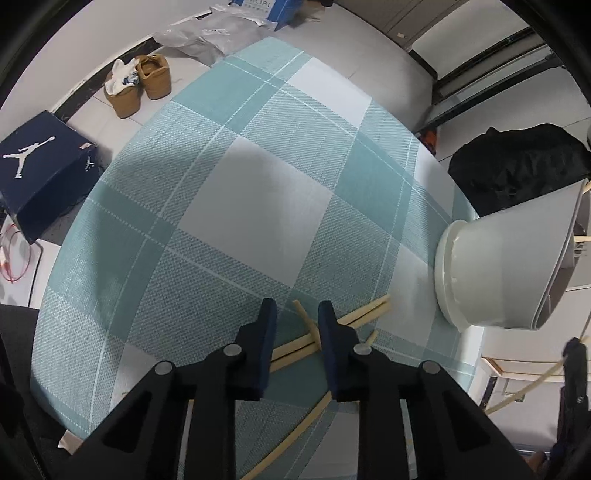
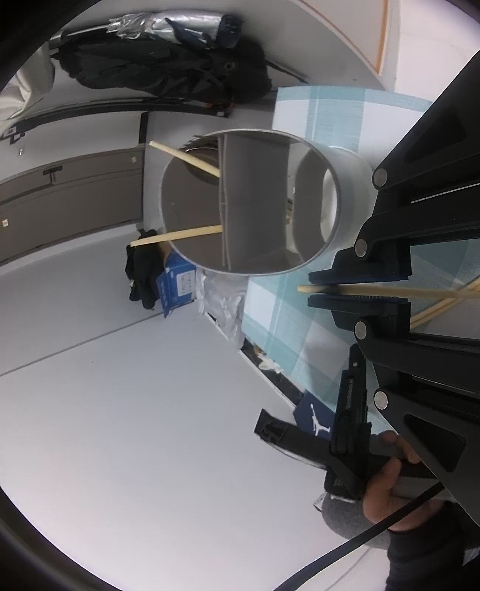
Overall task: Organize utensils
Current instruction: 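Lift the chopstick with the right gripper while the left gripper grasps another chopstick, then carry both chopsticks over the holder and lower them into it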
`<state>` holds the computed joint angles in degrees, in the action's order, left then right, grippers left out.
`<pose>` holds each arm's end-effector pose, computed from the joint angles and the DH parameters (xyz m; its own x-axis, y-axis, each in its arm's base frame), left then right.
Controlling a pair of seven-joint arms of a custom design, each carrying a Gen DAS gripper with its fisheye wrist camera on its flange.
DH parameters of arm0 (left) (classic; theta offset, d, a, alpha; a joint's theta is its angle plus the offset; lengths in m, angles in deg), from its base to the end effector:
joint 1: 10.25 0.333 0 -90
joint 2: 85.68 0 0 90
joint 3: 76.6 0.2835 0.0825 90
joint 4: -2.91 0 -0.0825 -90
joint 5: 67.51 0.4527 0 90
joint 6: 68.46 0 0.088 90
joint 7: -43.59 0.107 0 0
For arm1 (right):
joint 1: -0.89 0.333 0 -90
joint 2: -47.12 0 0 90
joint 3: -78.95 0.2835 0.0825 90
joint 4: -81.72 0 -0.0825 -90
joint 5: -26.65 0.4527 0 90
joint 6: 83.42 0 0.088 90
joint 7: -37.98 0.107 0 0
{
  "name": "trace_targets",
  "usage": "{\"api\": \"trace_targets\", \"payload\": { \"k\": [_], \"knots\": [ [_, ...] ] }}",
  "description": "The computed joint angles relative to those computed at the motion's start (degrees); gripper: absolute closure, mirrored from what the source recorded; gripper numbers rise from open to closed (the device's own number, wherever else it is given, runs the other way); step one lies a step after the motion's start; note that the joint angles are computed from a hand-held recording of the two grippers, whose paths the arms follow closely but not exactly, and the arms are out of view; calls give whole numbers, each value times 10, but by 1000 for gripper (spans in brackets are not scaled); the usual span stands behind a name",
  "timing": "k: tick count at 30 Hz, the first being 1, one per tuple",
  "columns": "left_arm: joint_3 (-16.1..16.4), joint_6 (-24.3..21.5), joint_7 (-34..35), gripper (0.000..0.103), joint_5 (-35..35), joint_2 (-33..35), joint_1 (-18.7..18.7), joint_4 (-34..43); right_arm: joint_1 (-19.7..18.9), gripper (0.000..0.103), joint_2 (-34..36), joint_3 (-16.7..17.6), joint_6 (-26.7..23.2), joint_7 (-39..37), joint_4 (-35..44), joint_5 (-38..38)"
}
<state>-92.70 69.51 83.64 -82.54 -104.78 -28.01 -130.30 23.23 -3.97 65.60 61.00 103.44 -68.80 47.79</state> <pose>0.4608 -0.3139 0.4488 0.3633 -0.8461 0.3901 -0.8860 -0.4432 -0.1362 0.4303 0.0603 0.5583 0.4550 -0.8606 -0.2290 -0.6533 -0.1477 -0.7426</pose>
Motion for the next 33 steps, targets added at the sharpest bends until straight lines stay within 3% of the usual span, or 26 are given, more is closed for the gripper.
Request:
{"api": "trace_targets", "payload": {
  "k": [4, 7, 15, 21, 28, 33],
  "knots": [
    [-8, -1, -29, 85, 10, 7, 3, 7, 4, 98, -6, -3, 5, -5, -1, 4],
    [-6, 1, -40, 95, 10, 10, 3, 7, 3, 98, -15, -6, 5, -7, -5, 7],
    [-11, -2, -82, 102, 37, 21, 7, 21, -4, 98, -41, -8, 5, 2, -19, 5],
    [-24, 10, -106, 102, 92, 16, 12, 31, -6, 98, -43, -12, 4, 6, -21, 2],
    [-31, 79, -91, 102, 122, -45, 8, -12, -10, 99, -56, -7, 16, 12, -29, -2],
    [-60, 113, -78, 102, 173, -98, 21, -30, -17, 99, -78, 5, 26, 34, -43, -15]
  ]
}}
